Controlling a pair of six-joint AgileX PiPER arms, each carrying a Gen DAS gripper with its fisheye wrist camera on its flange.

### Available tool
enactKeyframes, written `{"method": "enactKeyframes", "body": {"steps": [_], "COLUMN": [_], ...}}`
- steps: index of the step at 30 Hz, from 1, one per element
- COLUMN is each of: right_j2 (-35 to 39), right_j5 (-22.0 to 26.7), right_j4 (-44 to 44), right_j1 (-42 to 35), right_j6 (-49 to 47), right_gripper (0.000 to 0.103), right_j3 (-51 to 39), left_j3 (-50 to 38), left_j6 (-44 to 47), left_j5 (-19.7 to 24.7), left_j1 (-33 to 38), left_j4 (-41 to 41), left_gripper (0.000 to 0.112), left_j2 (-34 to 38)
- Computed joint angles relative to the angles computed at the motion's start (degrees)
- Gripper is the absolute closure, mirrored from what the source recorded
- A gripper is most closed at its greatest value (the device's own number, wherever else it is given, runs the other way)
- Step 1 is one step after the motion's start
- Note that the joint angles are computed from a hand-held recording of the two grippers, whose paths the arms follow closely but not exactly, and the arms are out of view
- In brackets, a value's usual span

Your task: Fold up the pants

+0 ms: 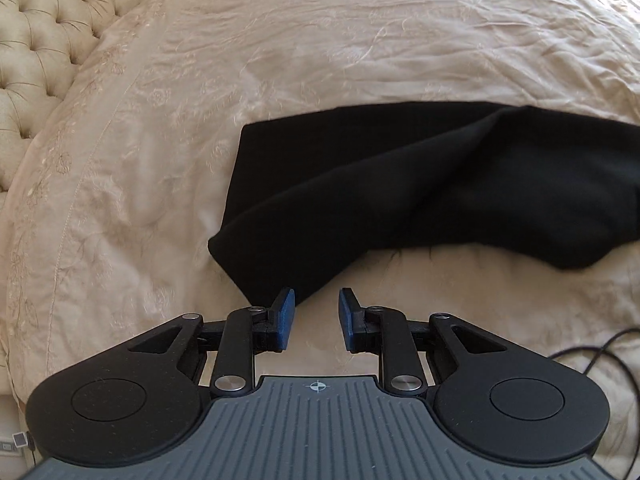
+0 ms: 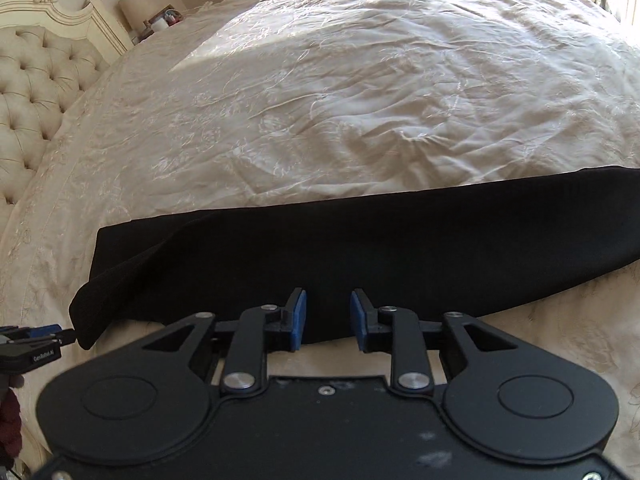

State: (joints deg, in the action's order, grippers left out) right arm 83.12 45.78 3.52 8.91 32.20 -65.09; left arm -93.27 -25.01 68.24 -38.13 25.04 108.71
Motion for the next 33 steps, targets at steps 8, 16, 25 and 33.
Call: {"method": "enactKeyframes", "body": {"steps": [8,16,25,33], "right_j2": [11.9,20.7,23.4,22.0], "right_j5": [3.5,8.1,12.4,14.6], "right_j4": [-4.3,-7.6,-11.1,-12.8], "right_j1": [15.1,23.4,25.6,26.0], "right_j6": [16.1,27.3,36.1,41.4], "right_gripper": [0.074,0.074,0.074,0.074], "right_j3": [-11.7,-23.9,-27.3,-22.6], "left_j3": [14.2,10.3,-23.6,-26.2], "left_j6": [9.2,19.6,26.8,28.6], "left_j5": [-11.4,-18.4,-11.2,-7.4], "left_j1": [7.2,15.3,19.1,17.0], "left_j4": [-1.8,-5.2,-8.6,-14.6], "left_gripper": [0.089,0.089,0.089,0.089], "left_j2": [-3.5,-0.3,18.5,19.4]}}
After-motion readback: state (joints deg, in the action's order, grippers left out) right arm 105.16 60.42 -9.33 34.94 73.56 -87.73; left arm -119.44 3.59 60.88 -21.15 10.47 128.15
